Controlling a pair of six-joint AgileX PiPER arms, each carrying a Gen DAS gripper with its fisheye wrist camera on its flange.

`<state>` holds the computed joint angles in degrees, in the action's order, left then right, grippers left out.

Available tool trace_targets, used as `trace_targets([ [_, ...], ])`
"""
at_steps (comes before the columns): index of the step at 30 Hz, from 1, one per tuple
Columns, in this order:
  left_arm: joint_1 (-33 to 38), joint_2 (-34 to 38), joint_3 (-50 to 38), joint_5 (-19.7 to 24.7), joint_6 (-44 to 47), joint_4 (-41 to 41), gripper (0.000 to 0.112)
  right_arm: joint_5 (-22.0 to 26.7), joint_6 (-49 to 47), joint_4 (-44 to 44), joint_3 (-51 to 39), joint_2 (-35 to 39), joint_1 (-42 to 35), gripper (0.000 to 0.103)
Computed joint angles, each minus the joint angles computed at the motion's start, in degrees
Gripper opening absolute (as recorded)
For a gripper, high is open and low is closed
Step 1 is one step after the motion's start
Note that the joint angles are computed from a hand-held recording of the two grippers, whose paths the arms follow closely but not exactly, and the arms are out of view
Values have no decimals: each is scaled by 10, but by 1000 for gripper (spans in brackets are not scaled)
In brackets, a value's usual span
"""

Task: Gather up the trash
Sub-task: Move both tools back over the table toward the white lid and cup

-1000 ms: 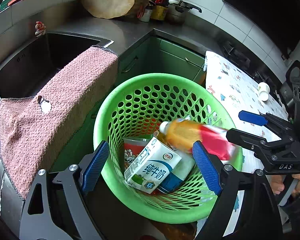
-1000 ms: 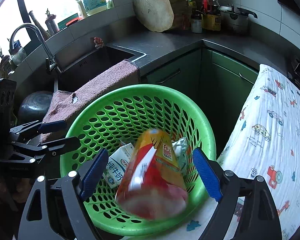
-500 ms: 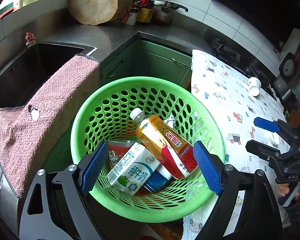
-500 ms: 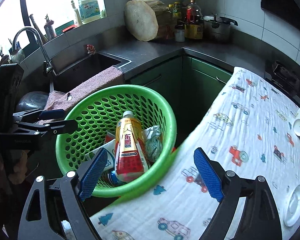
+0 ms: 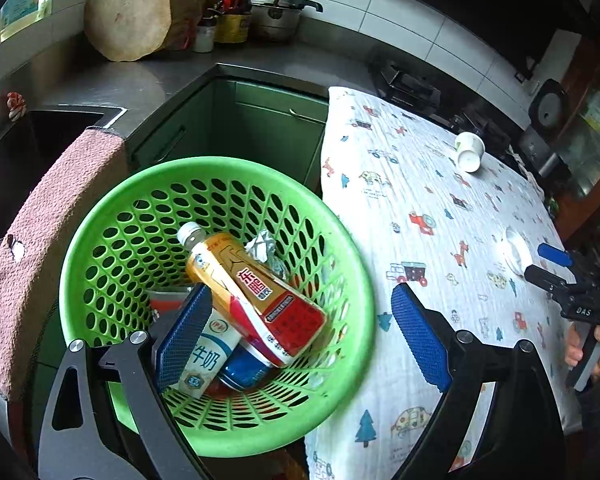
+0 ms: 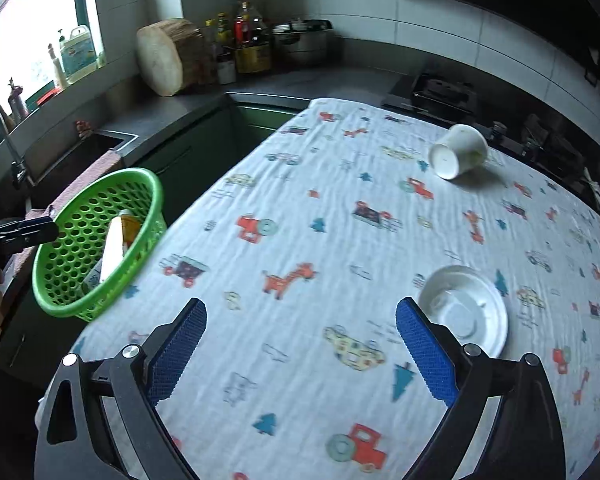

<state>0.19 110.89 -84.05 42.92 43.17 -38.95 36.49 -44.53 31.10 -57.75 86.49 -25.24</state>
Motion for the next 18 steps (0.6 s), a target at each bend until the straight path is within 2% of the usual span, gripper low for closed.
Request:
trace_targets([
  [7,-37,5,-10,-2,-28,16,92,9,-79,24,-9,41,-115,94],
  [18,-87,29,-38,-9,-79,63,92,9,-142,53,-19,98,-160,94],
])
